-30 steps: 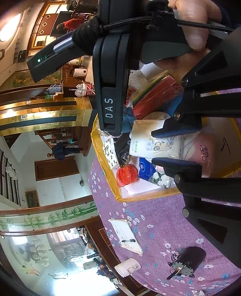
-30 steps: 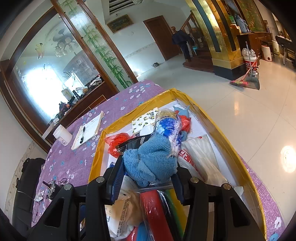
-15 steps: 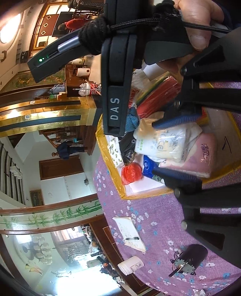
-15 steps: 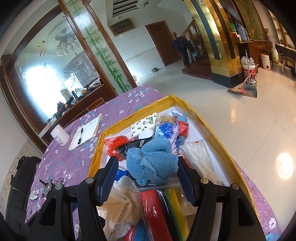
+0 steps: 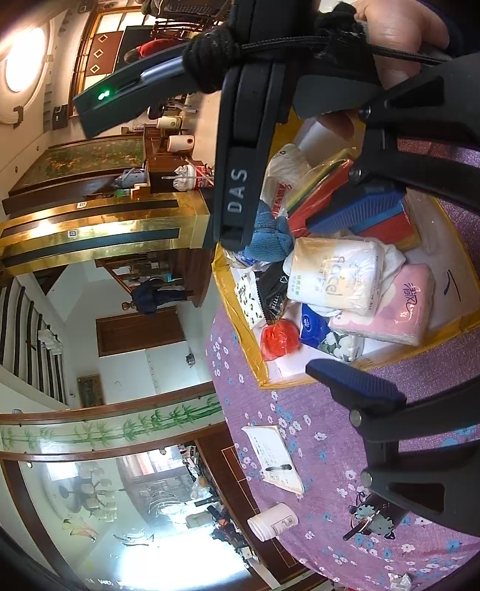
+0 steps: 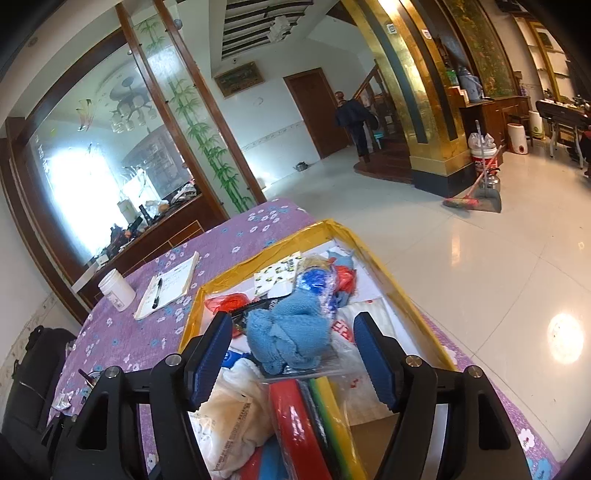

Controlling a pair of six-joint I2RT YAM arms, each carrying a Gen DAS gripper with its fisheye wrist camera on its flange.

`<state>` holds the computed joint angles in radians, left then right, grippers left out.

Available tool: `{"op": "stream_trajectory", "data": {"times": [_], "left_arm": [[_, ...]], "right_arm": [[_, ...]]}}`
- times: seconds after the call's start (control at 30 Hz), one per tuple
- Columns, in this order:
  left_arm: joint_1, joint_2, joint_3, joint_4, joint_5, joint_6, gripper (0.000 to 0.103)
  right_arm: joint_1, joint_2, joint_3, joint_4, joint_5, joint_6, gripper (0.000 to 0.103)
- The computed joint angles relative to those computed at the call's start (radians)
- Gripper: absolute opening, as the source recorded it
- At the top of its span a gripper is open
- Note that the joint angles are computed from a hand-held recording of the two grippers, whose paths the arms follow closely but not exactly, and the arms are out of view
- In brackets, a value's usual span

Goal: Organize soft objects

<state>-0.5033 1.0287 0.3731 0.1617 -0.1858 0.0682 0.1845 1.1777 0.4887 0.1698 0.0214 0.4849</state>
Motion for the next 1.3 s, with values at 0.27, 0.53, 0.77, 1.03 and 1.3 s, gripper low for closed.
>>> {"op": "stream_trajectory", "data": {"times": [0.27,0.53,0.77,1.03,1.3], "left_arm": [[0.012,-0.024,-0.014,0.009,0.004,0.001,0.091],[0.032,-0.013,-0.01,0.004,-0.001,0.0,0.099],[0.137,-0.029,0.07,-0.188,0.129,-0.007,0.099],[0.231,-0.376,0.003,-0.496,0.187,0.054,0.102],[0.418,-0.481,-0.069,-0.535,0.291,0.124,0.103]], "right_arm": [[0.062,-0.171,-0.078,-0.104,0.155,0.001,0.088],[0.15,-0.303,-0.106,-0.239,0.319,0.016,0.102],[0.237,-0.5,-0.177,-0.374,0.456,0.035,0.102],[0.41,-0.702,-0.216,-0.584,0.624,0.167,0.102],[0.658,-0.629,-0.182,-0.675,0.836,0.351,0.102]]}}
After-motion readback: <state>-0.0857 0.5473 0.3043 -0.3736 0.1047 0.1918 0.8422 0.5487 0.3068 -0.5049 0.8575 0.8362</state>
